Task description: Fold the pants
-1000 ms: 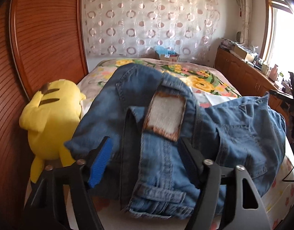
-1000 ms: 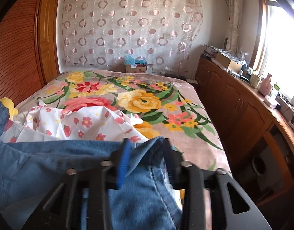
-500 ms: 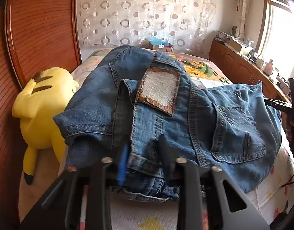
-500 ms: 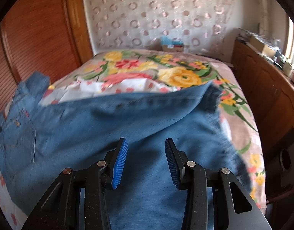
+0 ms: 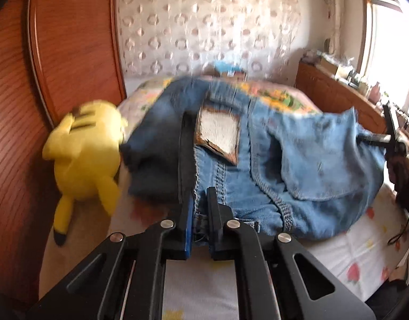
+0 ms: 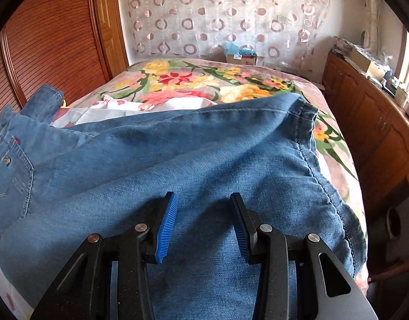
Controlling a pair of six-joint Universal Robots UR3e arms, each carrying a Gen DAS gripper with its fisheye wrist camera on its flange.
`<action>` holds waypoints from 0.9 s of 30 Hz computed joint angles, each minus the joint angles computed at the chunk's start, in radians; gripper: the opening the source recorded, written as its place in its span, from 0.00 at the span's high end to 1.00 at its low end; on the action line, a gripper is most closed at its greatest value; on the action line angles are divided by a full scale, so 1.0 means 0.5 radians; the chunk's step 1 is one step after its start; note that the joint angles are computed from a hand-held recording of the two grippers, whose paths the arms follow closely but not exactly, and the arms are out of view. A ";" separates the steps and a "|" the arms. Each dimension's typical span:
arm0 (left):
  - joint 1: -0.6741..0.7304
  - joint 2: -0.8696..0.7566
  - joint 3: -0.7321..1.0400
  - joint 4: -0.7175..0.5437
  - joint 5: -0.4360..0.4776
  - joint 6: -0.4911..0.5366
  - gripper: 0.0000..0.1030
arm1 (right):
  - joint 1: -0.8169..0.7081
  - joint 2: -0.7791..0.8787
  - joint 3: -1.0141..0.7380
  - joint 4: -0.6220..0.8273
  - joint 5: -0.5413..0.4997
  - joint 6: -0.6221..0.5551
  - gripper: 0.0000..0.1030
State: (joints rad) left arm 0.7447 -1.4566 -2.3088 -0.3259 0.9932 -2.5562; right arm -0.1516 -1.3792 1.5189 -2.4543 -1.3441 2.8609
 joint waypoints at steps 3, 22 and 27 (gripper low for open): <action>0.004 -0.040 -0.041 0.015 0.018 -0.003 0.90 | 0.004 -0.011 0.006 0.000 0.004 0.013 0.59; -0.376 -0.530 0.676 0.166 0.130 -0.344 0.29 | -0.016 -0.124 0.138 -0.068 0.145 0.021 0.59; -0.545 -0.807 1.064 0.128 0.262 -0.392 0.29 | -0.024 -0.090 0.113 -0.078 0.201 0.025 0.58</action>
State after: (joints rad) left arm 0.4724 -1.8601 -1.7768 -0.2619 1.1244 -2.7523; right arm -0.1635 -1.4244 1.5752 -2.4934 -1.2438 2.8732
